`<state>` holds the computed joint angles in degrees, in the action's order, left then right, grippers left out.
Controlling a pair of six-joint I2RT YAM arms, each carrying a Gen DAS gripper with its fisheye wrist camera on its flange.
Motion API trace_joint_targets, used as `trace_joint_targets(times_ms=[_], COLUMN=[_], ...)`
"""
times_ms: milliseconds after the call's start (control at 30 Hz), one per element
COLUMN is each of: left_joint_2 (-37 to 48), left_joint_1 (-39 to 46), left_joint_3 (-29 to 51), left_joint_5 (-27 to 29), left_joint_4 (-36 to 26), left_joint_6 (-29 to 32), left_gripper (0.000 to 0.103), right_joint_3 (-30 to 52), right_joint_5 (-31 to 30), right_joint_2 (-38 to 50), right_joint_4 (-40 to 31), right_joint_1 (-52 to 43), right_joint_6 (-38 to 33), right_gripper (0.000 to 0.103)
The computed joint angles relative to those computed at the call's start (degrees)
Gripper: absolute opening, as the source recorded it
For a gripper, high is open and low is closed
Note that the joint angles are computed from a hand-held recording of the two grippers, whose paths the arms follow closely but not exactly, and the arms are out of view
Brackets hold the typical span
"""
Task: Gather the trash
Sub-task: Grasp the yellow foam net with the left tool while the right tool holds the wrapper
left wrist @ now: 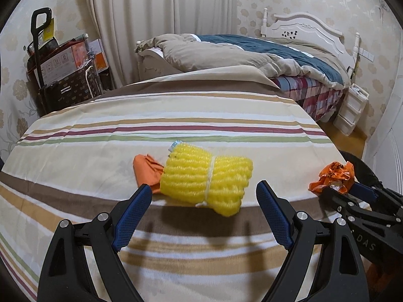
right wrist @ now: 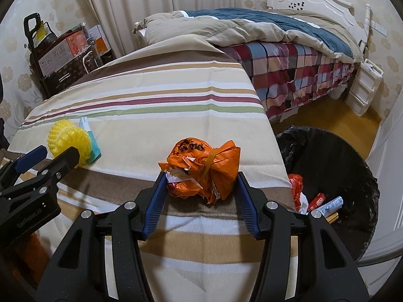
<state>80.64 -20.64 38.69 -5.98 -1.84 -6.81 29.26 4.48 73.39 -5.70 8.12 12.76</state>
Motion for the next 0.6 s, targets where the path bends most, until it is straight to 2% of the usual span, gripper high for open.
trace_joint_targets(times_ms=[200, 300, 600], left_joint_2=[1.74, 2.25, 0.49], left_joint_1=[0.34, 0.22, 0.13], left_joint_3=[1.45, 1.84, 0.4], left_joint_5=[1.14, 1.47, 1.28], left_joint_4=[-0.68, -1.04, -0.83], left_joint_6=[0.85, 1.5, 1.95], left_gripper=[0.083, 0.069, 0.064], right_joint_3=[0.52, 0.5, 0.61], right_joint_5=[-0.11, -0.07, 0.15], right_joint_2=[0.85, 0.82, 0.61], right_joint_4=[0.11, 0.1, -0.07], right_joint_1=[-0.05, -0.01, 0.1], right_joint_6=[-0.02, 0.01, -0.07], right_gripper=[0.053, 0.053, 0.052])
